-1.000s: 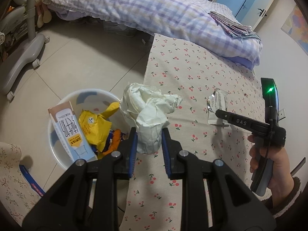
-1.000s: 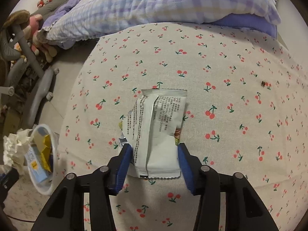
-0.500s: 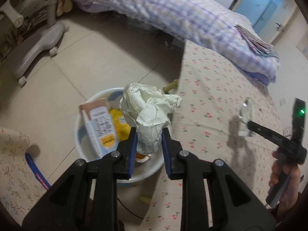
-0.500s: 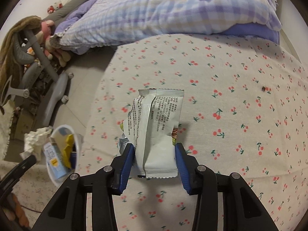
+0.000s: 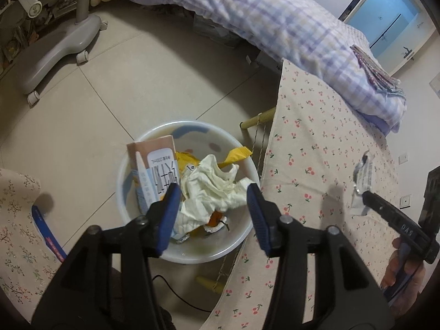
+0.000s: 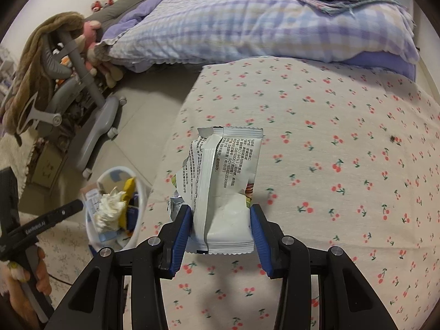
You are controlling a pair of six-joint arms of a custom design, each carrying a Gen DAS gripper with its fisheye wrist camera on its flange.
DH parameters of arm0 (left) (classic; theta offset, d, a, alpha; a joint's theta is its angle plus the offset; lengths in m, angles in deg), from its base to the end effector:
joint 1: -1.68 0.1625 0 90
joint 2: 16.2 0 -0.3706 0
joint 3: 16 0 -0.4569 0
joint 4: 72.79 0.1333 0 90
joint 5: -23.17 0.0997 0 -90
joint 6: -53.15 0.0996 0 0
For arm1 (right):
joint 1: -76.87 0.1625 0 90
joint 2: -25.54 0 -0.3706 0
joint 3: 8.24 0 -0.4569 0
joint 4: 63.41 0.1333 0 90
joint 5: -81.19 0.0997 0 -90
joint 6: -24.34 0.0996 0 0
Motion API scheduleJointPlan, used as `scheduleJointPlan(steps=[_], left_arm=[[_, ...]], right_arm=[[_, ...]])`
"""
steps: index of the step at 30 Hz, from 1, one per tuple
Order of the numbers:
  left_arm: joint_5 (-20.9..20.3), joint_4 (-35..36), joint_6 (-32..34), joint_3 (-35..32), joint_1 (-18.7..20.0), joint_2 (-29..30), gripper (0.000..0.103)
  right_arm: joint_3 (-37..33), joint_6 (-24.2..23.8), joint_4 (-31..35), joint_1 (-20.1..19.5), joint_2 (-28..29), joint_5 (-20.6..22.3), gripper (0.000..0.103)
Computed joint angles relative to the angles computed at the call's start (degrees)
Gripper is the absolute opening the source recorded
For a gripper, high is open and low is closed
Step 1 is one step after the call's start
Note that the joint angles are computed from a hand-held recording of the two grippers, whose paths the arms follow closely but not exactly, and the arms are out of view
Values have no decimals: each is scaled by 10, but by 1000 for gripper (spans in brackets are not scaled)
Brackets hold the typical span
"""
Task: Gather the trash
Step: 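Carry the white wrapper to the wastebasket and open the right tool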
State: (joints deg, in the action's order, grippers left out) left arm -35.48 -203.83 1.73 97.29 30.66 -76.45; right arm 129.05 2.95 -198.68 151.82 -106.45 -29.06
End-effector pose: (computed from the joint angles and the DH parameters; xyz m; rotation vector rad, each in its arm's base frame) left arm -0.3813 -0.4228 0.0152 0.2974 2.6144 -0.4598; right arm 0.0063 -0.3573 0.3882 -0.0239 -2.5084 0.7249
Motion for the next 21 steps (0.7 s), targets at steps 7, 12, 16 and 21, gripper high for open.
scheduleJointPlan(steps=[7, 12, 16, 21], left_arm=[[41, 50, -21, 26, -17, -44, 83], [51, 91, -56, 44, -14, -80, 84], [59, 109, -79, 58, -14, -108, 84], [68, 135, -91, 72, -14, -133, 84]], right_arm=[[13, -12, 4, 50, 26, -14, 45], [21, -3, 1, 84, 63, -8, 45], [22, 8, -14, 113, 113, 3, 45], [17, 4, -75, 147, 201, -28, 45]])
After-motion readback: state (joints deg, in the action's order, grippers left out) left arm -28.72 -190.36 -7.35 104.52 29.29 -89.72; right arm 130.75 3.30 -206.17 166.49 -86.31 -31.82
